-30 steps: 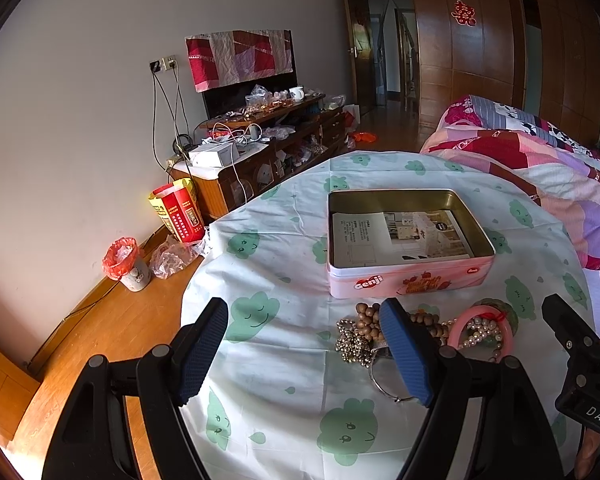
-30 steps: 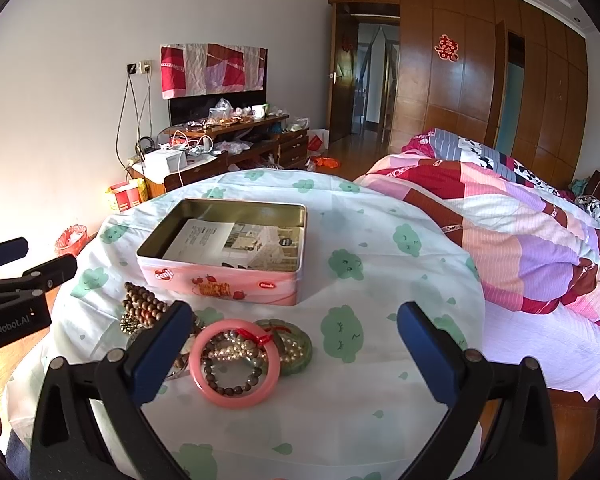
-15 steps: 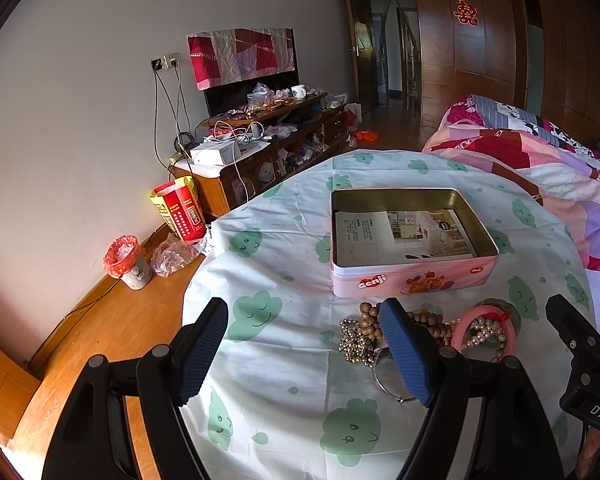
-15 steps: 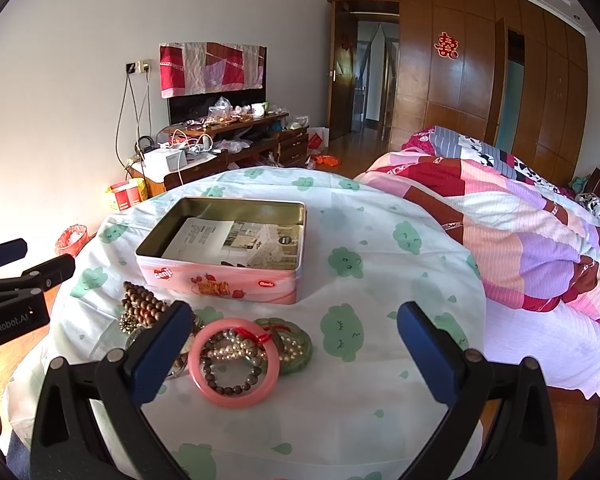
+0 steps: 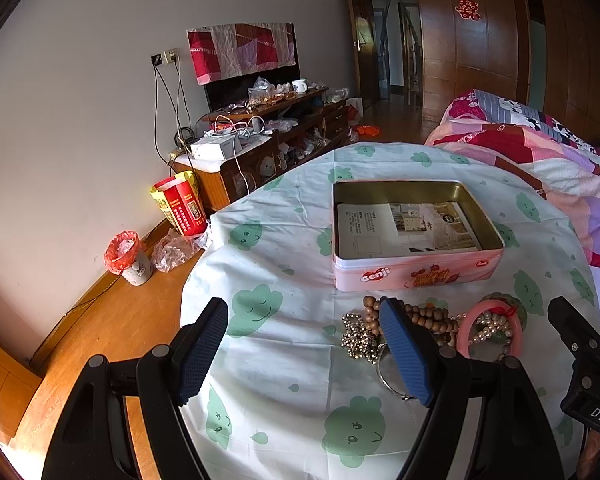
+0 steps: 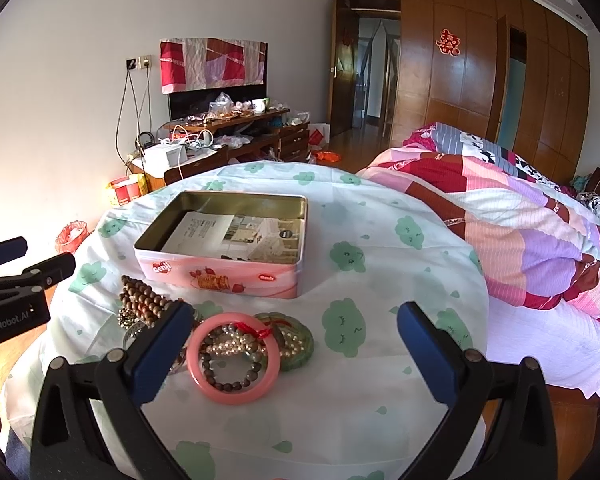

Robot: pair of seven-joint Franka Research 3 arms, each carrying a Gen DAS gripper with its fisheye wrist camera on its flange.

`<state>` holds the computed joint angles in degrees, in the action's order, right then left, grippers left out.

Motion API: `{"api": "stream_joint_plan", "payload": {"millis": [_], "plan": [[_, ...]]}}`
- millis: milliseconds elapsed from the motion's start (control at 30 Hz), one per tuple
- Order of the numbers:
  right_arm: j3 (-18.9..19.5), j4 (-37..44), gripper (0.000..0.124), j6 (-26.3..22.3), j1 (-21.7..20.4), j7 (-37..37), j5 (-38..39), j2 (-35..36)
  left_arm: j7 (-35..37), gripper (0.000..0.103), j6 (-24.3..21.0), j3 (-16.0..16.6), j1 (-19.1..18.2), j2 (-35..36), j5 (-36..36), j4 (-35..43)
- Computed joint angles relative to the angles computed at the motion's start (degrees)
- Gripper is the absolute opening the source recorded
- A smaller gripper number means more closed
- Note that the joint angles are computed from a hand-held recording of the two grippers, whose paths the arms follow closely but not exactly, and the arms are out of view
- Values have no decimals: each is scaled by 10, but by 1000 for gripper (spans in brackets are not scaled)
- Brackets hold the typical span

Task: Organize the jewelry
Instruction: 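Move both tools toward the jewelry pile beside the pink tin, then grasp the brown wooden bead strand with the left tool while the right tool grasps the pink bangle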

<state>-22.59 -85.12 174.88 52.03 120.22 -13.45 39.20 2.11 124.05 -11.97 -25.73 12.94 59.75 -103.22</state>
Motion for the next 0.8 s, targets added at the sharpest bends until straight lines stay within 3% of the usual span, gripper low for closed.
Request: {"api": "stream_joint_plan", "payload": {"millis": [267,533,800], "plan": [[20,19,103,-28,-21,-14,4,16,-1,78,43,7,17,12,-34,-14],[82,45,103,-59,-76,-39,16,31,11,78,76,14,15,37,-37,9],[77,48,103,-67,-72,-27,5,34,59,78,91,29,4,89,-50,71]]}}
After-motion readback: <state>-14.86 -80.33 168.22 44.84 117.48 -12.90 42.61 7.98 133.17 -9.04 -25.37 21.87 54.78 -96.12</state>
